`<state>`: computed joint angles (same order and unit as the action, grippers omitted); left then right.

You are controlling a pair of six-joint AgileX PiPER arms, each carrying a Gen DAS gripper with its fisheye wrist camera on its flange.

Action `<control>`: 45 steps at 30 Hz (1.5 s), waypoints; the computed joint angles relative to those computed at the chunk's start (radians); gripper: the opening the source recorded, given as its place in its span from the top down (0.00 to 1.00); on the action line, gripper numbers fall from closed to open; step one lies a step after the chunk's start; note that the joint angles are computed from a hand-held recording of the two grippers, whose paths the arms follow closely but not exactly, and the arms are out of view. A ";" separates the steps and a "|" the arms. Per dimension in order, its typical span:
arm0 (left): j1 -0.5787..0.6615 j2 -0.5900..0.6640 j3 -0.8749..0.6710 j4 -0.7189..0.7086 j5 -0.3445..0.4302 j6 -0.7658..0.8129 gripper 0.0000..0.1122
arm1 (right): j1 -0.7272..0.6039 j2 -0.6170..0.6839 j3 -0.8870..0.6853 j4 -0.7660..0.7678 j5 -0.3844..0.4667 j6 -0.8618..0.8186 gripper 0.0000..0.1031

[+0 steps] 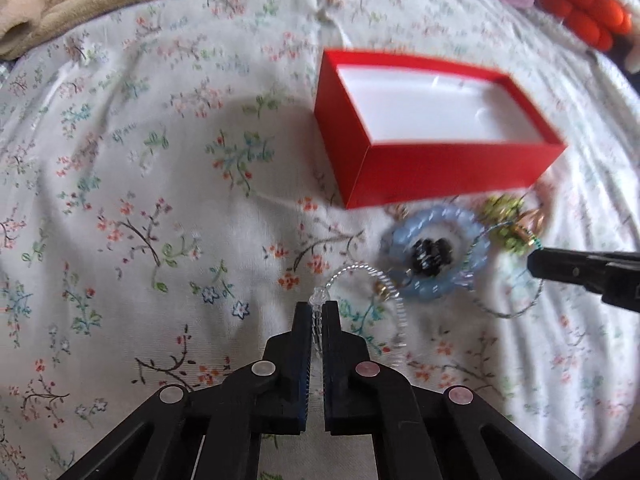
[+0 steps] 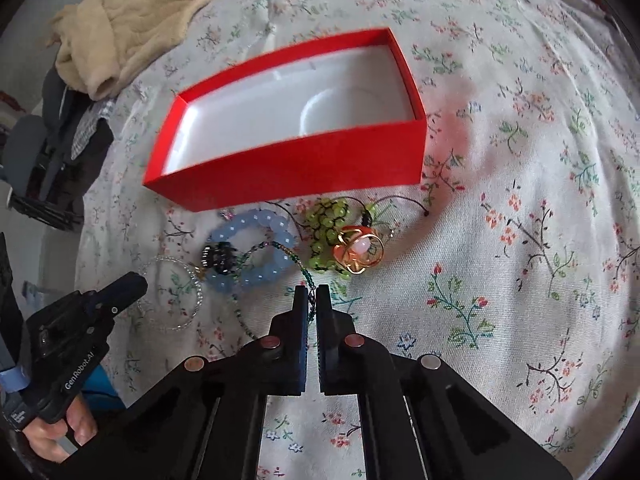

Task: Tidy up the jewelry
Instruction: 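Lift the clear bracelet into the red box with the left gripper while the right places the green bracelet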

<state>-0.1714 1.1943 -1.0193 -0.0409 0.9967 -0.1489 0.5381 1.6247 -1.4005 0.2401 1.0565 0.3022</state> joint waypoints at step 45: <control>0.088 0.390 -0.401 -0.265 -0.063 0.074 1.00 | -0.149 0.263 -0.422 -0.045 0.091 -0.028 0.96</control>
<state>-0.0835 1.5841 -1.4202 -0.3063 0.9340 -0.0746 0.3892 1.8877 -1.8226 0.1947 1.1470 0.2739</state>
